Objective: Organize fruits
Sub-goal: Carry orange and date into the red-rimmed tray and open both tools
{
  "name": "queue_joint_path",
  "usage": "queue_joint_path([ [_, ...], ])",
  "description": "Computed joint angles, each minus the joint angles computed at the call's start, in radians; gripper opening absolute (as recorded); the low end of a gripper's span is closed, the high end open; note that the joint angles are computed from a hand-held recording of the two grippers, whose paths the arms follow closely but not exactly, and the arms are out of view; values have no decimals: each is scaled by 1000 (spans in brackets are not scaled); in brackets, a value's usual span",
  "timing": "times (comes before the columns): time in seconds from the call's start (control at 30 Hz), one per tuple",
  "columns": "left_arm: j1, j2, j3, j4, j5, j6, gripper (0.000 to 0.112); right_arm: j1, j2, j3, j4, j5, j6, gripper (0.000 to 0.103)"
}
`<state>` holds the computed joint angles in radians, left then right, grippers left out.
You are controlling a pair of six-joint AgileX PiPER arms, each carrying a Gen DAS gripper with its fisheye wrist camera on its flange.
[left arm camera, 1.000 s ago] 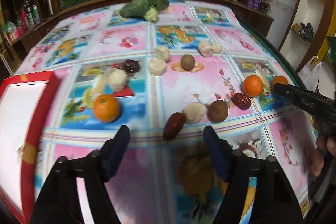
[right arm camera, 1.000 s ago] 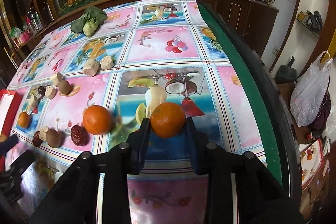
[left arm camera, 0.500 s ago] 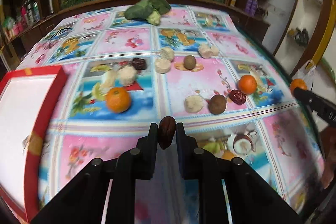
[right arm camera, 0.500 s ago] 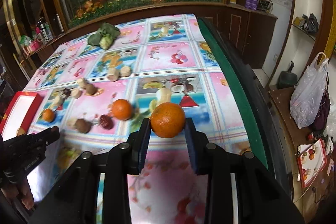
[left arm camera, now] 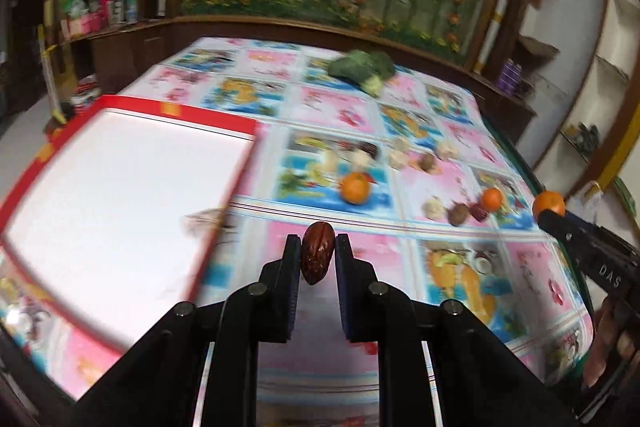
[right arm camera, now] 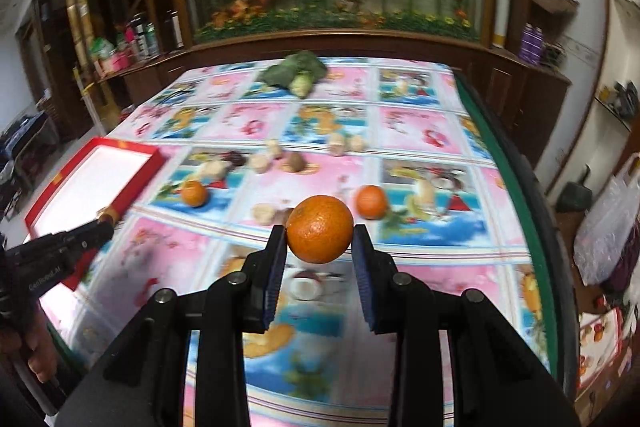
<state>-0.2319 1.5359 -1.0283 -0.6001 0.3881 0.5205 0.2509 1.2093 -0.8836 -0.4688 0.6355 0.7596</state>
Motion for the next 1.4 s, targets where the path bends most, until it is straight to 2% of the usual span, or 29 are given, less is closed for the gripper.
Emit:
queue_joint_path([
  [0.17, 89, -31, 11, 85, -13, -84, 15, 108, 83, -72, -27, 12, 45, 35],
  [0.37, 197, 42, -58, 190, 9, -187, 15, 198, 269, -236, 63, -21, -41, 35],
  [0.57, 260, 129, -153, 280, 41, -280, 15, 268, 492, -487, 203, -25, -189, 35],
  [0.67, 277, 161, -187, 332, 53, -330, 15, 288, 601, -621, 263, -5, -263, 35],
  [0.87, 318, 199, -225, 374, 68, -371, 16, 300, 816, -893, 366, 89, -373, 36],
  [1.03, 336, 226, -252, 404, 82, -396, 16, 292, 896, -993, 413, 134, -423, 36],
  [1.07, 337, 233, -260, 415, 88, -410, 18, 292, 906, -1007, 416, 143, -426, 36],
  [1.13, 346, 240, -270, 420, 93, -430, 37, 294, 934, -1049, 415, 167, -430, 37],
  [1.17, 349, 240, -270, 428, 87, -448, 47, 295, 943, -1065, 410, 175, -428, 41],
  [1.23, 351, 227, -253, 459, 63, -490, 52, 298, 937, -1058, 383, 164, -406, 52],
  [1.3, 350, 208, -235, 508, 49, -553, 62, 293, 899, -1007, 375, 126, -390, 69],
  [1.4, 365, 165, -193, 463, 12, -547, 62, 280, 804, -882, 374, 55, -375, 70],
])
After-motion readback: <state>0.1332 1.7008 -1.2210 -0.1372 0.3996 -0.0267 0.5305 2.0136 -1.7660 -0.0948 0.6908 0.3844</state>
